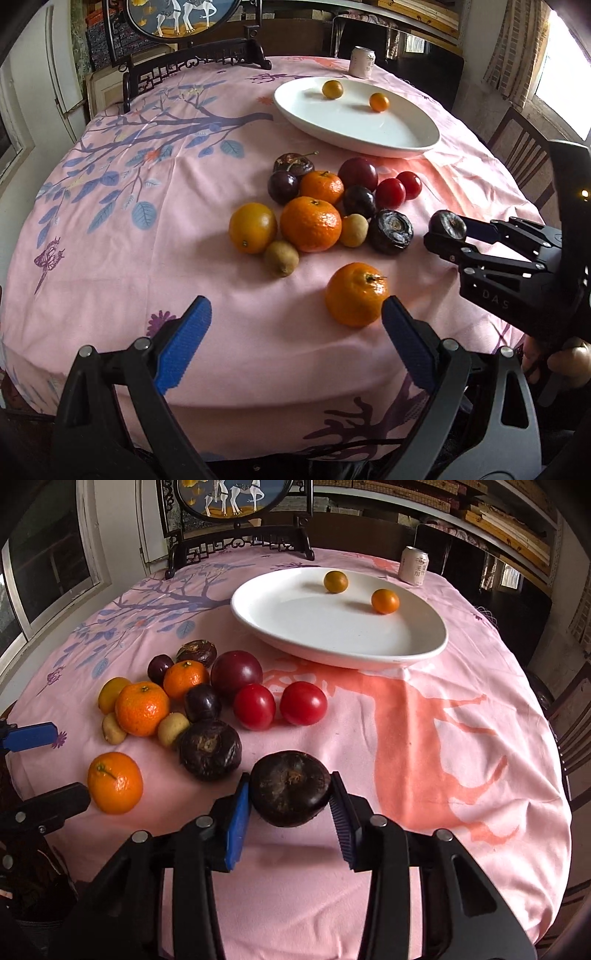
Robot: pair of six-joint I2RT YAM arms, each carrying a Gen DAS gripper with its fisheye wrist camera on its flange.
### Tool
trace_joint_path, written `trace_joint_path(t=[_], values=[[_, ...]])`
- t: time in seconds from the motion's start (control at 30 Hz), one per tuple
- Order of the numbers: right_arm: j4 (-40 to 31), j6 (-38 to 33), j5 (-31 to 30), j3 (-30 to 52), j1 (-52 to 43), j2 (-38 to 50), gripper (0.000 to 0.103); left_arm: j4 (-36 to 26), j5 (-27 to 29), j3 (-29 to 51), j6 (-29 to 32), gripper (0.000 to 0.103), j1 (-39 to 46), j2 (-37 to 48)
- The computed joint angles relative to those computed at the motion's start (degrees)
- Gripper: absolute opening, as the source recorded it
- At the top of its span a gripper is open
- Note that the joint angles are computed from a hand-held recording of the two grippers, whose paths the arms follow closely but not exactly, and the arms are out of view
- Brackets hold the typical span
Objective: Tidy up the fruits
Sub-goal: 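Grasp a dark purple fruit with the right tool while the left tool grasps a tangerine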
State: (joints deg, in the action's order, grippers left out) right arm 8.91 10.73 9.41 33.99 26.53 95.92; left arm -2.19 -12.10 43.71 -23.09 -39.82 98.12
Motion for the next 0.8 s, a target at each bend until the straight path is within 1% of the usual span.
trace_joint_path(t=[0.17, 0.23, 0.27, 0.3, 0.33, 0.37, 0.43, 0.57, 0.8], values=[[0.1, 1.3, 0.4, -6.2, 0.0, -7.0, 0.042, -1.2, 0.3, 4.2, -0.9, 0.093, -1.5, 5.0], [0.4, 1.4, -0.1, -7.4, -0.2, -8.4, 0.042, -1.4, 0.7, 5.7, -1.3, 0.083, -1.5, 6.9], [0.7, 1.5, -0.4, -7.8, -0.3, -8.8, 0.042, -1.4, 1.6, 6.3, -1.5, 0.069, -1.3, 7.9], [0.9, 1.7, -0.7, -8.1, -0.3, -9.1, 0.042, -1.1, 3.0, 6.8, -1.6, 0.061, -0.9, 8.7], [1.1, 1.7, -0.9, -8.3, -0.4, -9.2, 0.042, -0.3, 2.0, 6.5, -1.8, 0.055, -1.3, 8.6], [1.3, 1.9, -1.0, -8.4, -0.3, -9.3, 0.042, -0.4, 1.9, 6.5, -1.6, 0.041, -1.5, 8.3], [1.7, 2.0, -1.5, -8.8, -0.6, -9.6, 0.042, 0.7, 3.2, 5.5, -1.4, 0.041, -1.5, 7.1], [2.4, 2.6, -2.9, -9.5, -1.4, -10.4, 0.042, 1.3, 2.0, 4.1, -1.1, 0.041, -2.3, 4.8], [2.3, 3.6, -5.0, -9.6, -3.3, -11.5, 0.042, 1.5, 3.4, 3.4, -0.5, 0.04, -1.5, 2.3]])
